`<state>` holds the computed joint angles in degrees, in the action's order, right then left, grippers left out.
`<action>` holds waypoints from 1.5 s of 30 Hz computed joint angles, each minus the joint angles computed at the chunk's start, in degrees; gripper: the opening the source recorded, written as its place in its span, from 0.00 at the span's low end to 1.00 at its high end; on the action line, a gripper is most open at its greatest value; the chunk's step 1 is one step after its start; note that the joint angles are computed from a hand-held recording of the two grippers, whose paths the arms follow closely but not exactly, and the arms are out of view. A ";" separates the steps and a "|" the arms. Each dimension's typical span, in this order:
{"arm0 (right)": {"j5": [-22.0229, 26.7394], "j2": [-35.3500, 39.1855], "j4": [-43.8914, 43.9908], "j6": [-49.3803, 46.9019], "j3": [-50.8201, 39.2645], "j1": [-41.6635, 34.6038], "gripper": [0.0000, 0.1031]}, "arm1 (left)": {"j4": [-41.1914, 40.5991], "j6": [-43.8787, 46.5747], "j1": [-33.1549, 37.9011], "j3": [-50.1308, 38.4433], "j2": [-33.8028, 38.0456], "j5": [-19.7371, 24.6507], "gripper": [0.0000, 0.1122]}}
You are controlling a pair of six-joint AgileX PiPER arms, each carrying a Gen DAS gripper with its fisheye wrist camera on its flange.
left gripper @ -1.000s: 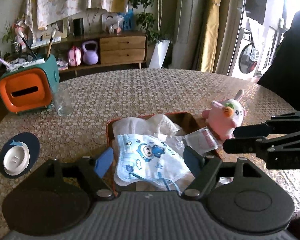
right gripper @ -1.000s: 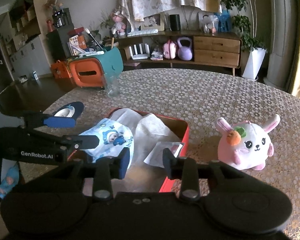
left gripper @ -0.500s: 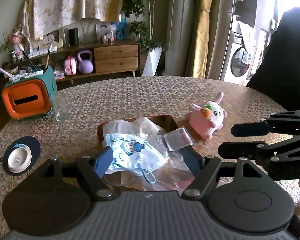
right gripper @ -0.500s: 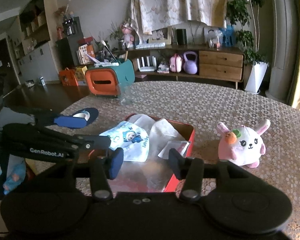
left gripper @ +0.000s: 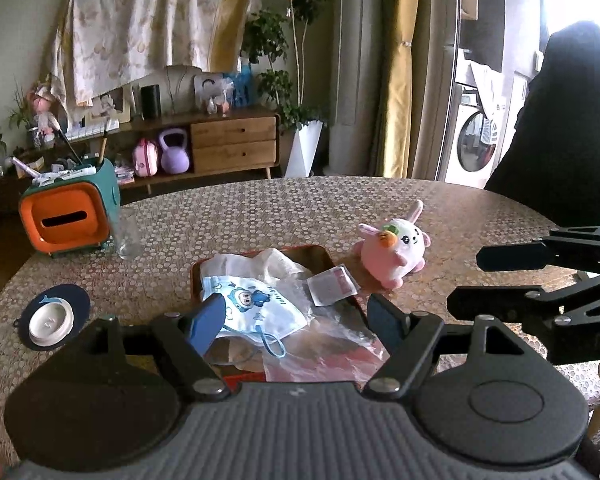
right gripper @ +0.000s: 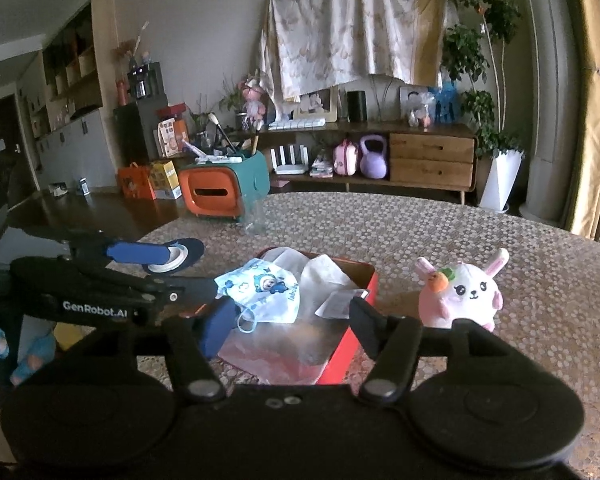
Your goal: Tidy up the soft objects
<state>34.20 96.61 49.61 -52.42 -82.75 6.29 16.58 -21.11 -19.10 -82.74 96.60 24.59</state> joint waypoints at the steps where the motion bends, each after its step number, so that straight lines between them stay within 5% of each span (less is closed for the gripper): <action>1: -0.57 -0.66 0.65 -0.87 1.02 -0.04 0.62 | 0.90 -0.90 -0.35 0.53 -0.48 -0.23 0.69; 19: -5.57 -5.12 11.84 -10.43 9.89 -1.95 0.81 | 10.55 -14.65 -3.53 5.38 -4.00 -1.47 0.77; 30: -6.60 -6.03 13.89 -12.06 11.73 -2.04 0.95 | 21.09 -25.40 -5.53 6.02 -4.28 0.23 0.90; 45: -7.77 -6.31 14.65 -11.38 12.13 -1.84 1.00 | 18.63 -24.17 -4.99 6.95 -4.42 -1.83 0.92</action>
